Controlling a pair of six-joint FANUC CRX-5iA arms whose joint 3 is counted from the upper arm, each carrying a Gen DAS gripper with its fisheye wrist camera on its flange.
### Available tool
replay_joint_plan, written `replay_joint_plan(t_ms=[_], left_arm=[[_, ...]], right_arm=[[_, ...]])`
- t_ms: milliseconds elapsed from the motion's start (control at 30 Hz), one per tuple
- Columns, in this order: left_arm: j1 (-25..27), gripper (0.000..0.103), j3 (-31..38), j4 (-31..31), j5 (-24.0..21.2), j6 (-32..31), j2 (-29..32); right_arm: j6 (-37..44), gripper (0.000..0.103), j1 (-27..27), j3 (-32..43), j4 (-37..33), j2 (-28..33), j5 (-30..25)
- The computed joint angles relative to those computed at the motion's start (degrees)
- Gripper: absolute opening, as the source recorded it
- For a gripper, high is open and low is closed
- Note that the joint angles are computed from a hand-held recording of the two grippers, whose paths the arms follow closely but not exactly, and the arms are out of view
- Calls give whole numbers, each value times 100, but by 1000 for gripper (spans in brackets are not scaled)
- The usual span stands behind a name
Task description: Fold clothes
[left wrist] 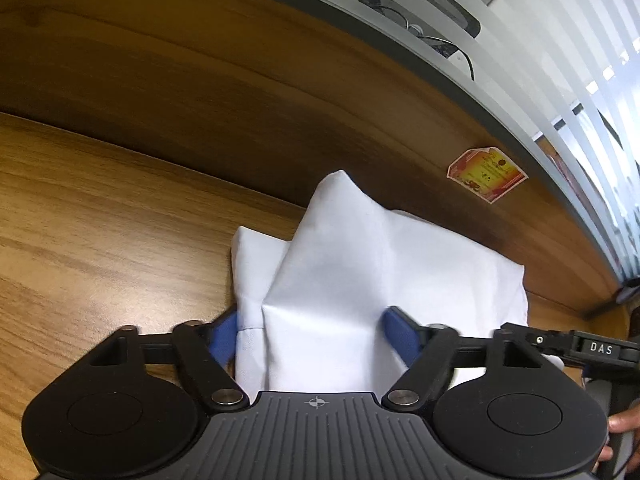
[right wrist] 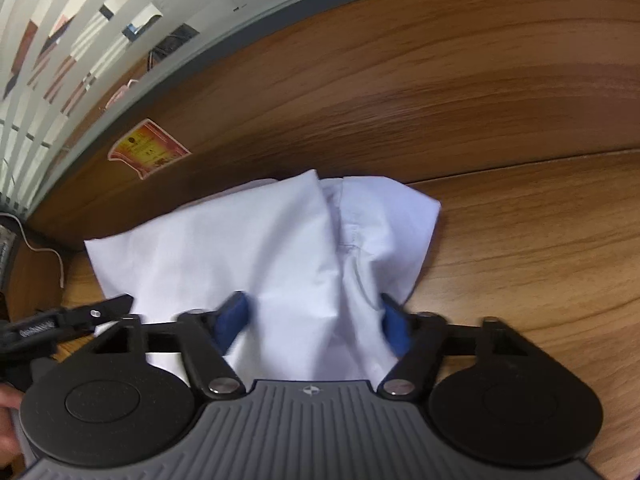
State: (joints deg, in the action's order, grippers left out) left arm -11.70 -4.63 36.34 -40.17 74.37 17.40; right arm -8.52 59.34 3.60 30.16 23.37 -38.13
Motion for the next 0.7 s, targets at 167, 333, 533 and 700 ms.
replay_joint_plan(t_ms=[167, 333, 533, 700], left_arm=[[-186, 38, 28, -255, 185, 437, -107], [-350, 26, -109, -339, 314, 286, -369], [-664, 25, -196, -263, 311, 207, -701], [-1036, 25, 89, -361, 77, 333, -722]], right_arm=[[-658, 34, 134, -143, 530, -110, -115], [-1268, 19, 380, -269, 1102, -337, -493], [-1865, 18, 817, -426, 1561, -753, -1348], [-2198, 18, 1231, -746, 1685, -1297, -2116]])
